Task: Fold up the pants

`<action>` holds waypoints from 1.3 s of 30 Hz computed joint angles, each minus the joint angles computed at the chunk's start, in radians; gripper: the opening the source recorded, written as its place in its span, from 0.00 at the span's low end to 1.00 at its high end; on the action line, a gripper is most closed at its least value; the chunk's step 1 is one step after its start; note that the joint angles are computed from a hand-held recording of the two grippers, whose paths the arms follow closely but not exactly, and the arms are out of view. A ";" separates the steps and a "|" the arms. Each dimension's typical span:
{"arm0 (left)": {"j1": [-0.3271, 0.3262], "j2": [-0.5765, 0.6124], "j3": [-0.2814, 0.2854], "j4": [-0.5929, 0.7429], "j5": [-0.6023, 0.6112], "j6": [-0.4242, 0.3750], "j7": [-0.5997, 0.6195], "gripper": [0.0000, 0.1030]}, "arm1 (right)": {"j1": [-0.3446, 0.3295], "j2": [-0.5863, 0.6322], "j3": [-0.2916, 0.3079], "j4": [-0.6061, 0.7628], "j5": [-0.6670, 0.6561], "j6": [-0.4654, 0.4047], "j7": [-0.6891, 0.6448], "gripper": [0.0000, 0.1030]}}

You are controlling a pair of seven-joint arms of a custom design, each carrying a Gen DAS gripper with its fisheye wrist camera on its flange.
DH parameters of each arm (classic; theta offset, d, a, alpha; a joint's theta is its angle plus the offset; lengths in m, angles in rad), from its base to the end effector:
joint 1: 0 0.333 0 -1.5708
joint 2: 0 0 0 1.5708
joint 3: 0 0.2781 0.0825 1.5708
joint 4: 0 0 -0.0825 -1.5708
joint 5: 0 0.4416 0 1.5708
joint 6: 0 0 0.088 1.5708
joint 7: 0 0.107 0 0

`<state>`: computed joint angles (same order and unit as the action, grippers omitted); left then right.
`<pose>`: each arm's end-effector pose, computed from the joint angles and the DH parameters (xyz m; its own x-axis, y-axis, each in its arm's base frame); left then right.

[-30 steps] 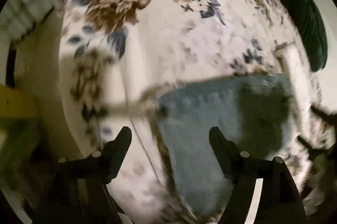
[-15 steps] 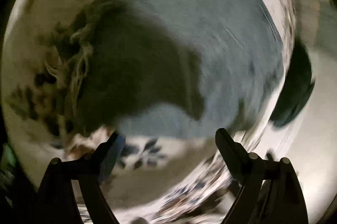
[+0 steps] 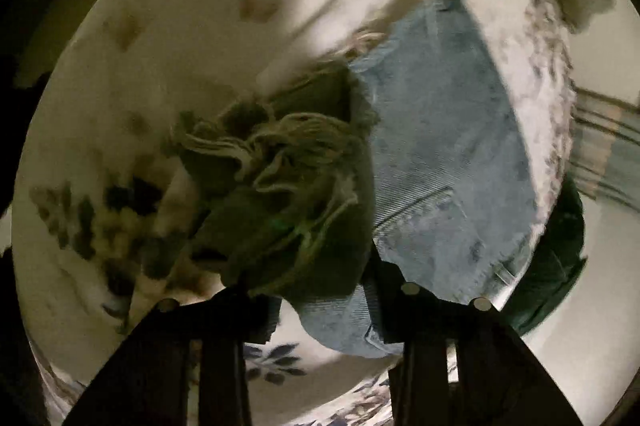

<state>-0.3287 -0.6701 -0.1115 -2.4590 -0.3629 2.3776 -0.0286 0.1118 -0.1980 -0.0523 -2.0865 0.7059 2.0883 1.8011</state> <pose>0.4264 -0.2087 0.5455 0.8507 -0.1049 0.5151 -0.2913 -0.9098 0.2958 0.5798 0.0657 0.4863 -0.3720 -0.6850 -0.6264 -0.8998 0.4319 0.0620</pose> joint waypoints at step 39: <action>0.055 0.144 0.076 0.365 0.108 -0.194 0.520 0.22 | 0.066 -0.296 0.006 -0.184 0.052 0.212 0.356 0.22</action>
<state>-0.2733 -0.5259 -0.0358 -2.0942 -0.2552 2.1835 0.4914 0.1781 -0.4936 -0.0467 -2.2704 0.7580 2.3001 2.1567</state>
